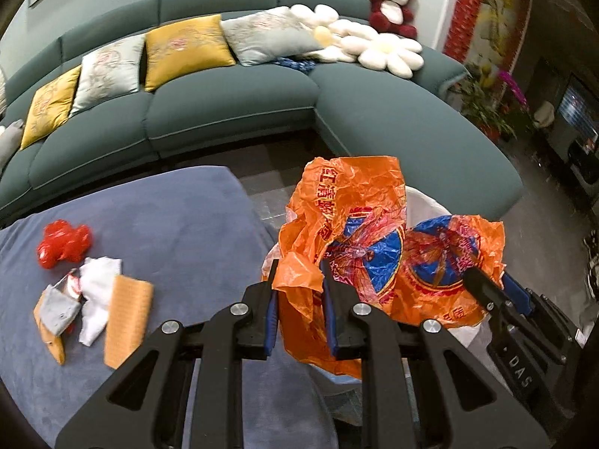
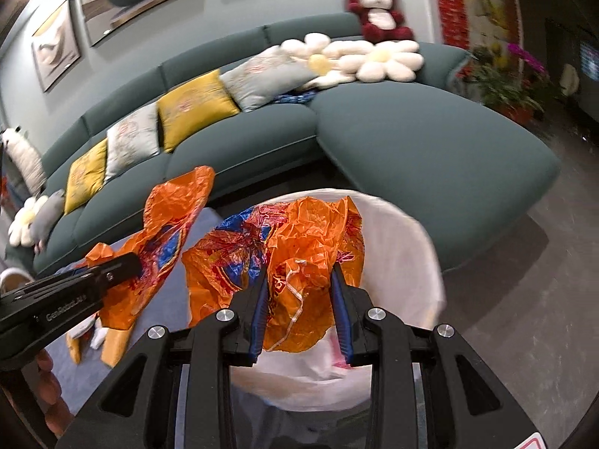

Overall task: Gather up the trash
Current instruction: 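Carry the orange bags over the bin and release them inside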

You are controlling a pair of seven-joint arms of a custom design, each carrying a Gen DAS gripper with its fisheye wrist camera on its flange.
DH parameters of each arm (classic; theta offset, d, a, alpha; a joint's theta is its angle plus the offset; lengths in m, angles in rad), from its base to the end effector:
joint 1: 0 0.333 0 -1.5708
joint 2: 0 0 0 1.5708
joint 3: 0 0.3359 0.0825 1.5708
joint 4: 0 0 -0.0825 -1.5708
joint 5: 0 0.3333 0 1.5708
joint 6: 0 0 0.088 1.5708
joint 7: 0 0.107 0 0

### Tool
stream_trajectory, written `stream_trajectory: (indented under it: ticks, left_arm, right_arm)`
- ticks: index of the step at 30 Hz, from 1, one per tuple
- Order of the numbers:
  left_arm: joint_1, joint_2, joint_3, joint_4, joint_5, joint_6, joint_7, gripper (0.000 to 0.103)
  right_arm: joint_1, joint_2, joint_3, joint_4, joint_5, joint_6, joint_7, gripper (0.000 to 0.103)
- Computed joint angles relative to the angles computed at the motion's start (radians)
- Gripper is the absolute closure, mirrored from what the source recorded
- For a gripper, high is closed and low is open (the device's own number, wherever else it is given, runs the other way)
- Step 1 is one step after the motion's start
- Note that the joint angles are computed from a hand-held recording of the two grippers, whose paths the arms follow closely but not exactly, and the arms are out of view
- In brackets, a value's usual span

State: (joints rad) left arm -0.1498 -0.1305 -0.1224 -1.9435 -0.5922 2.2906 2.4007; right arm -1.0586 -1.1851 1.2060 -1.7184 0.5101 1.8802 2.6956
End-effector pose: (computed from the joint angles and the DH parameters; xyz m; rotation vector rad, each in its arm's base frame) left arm 0.4867 -0.1531 0.6253 -1.0382 2.6219 -0.9881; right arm 0.3413 0.4296 0.5842 -0.8408 2.3539 -0.8957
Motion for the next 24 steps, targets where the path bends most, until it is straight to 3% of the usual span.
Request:
stream_trajectory:
  ticks: [12, 19, 22, 24]
  left_arm:
    - [-0.031, 0.017, -0.024, -0.008, 0.041, -0.004, -0.028, 0.083]
    - [-0.03, 0.042, -0.036, 0.014, 0.046, -0.022, -0.055, 0.079]
    - [-0.034, 0.041, -0.04, 0.008, 0.04, -0.003, -0.05, 0.067]
    - [-0.036, 0.034, -0.043, 0.001, 0.036, 0.017, -0.059, 0.044]
  right_arm:
    - [0.111, 0.014, -0.009, -0.15, -0.06, 0.042, 0.076, 0.074]
    - [0.141, 0.051, 0.001, -0.176, -0.122, 0.06, 0.138, 0.073]
    - [0.15, 0.07, 0.009, -0.181, -0.148, 0.07, 0.157, 0.072]
    - [0.154, 0.084, 0.014, -0.183, -0.163, 0.082, 0.163, 0.068]
